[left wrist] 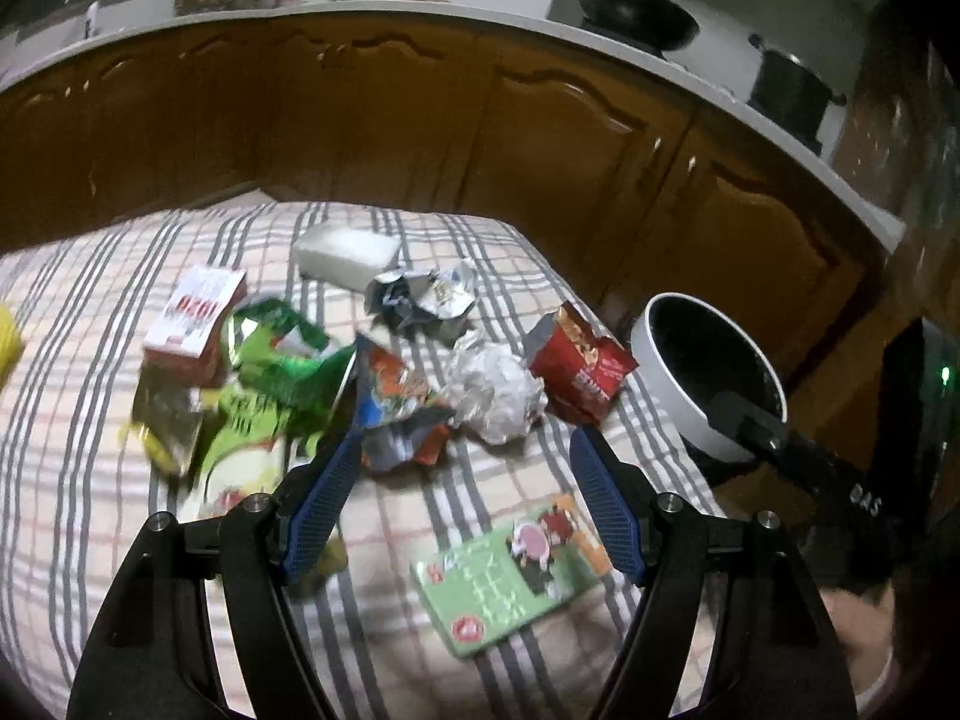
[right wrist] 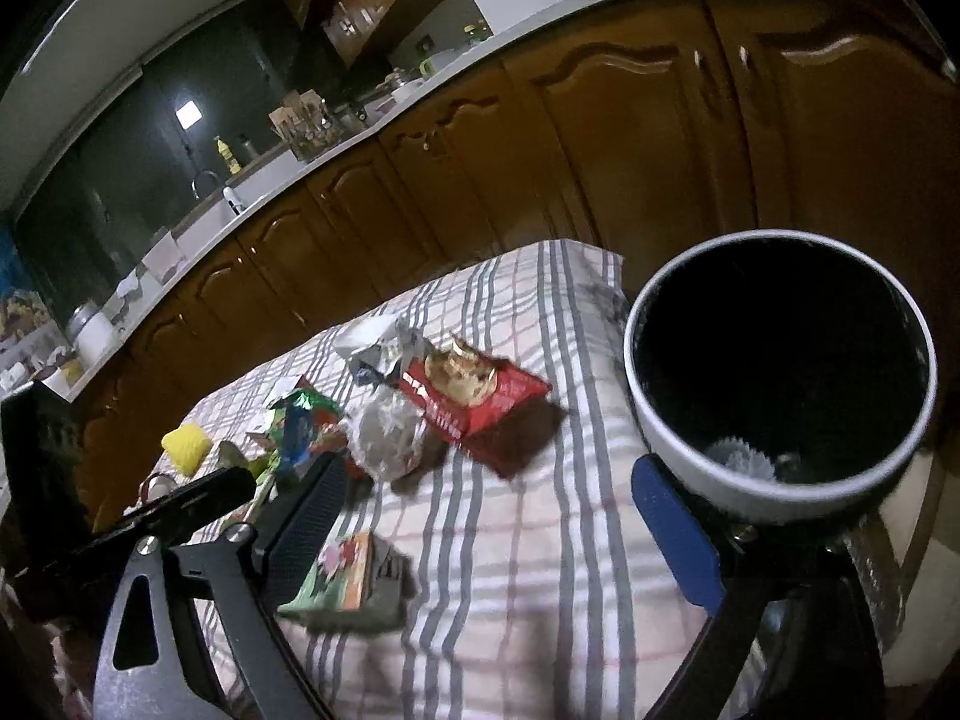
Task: Collect trash
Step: 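Grasp the red snack wrapper with the right gripper while the left gripper grasps crumpled foil, then carry the red wrapper and foil to the bin and release both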
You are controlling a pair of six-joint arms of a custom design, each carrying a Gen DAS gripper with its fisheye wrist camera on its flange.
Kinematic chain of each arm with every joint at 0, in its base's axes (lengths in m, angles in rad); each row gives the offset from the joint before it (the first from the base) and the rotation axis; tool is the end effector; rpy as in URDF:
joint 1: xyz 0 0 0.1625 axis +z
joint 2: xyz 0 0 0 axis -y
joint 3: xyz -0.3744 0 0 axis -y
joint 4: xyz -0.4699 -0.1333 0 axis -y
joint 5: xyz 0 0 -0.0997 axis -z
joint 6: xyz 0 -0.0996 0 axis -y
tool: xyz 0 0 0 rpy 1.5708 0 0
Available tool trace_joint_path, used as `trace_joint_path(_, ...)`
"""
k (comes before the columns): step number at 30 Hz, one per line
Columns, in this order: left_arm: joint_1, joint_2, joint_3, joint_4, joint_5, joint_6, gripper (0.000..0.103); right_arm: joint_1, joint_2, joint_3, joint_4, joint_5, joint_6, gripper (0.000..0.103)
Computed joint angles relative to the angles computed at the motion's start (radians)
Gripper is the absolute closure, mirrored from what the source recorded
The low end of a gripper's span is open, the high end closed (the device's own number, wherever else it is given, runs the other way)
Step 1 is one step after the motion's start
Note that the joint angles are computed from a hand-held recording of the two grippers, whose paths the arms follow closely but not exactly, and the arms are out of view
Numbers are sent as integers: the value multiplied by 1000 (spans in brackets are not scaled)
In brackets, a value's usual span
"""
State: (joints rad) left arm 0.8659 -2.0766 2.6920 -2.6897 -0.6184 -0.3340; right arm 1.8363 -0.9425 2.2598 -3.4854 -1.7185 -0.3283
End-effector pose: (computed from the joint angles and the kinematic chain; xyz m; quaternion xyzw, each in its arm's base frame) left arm -0.0424 -0.3808 0.2163 0.0465 0.8670 -0.4126 0.2755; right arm 0.2393 -0.4279 -0.0149 0.2581 -0.9178 0.2911 0.0797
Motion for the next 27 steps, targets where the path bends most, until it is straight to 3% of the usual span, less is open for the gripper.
trace_joint_path(5,53,165,-95,-70,-30,105,30,-5,37,-82,79,-4,-6,37)
trace_joint_path(10,117,303,-185,-73,-66,159,31,-21,86,-166,172,-6,-18,41)
trace_joint_path(12,139,345,-210,-80,-77,177,42,-27,110,-197,214,-15,-25,46)
trace_joint_path(13,153,370,-227,-74,-89,184,47,-30,117,-206,231,-17,-26,56)
trace_joint_path(14,160,381,-233,-73,-96,188,58,-35,126,-219,261,-22,-24,69)
trace_joint_path(15,167,393,-239,-74,-102,193,67,-34,133,-224,259,-28,-30,76)
trace_joint_path(19,163,415,-237,-109,-97,226,77,-40,111,-196,233,1,-48,90)
trace_joint_path(24,131,369,-205,-122,-81,225,88,-28,71,-158,196,10,-72,95)
trace_joint_path(27,115,325,-179,-134,-90,218,89,-25,49,-138,176,15,-75,96)
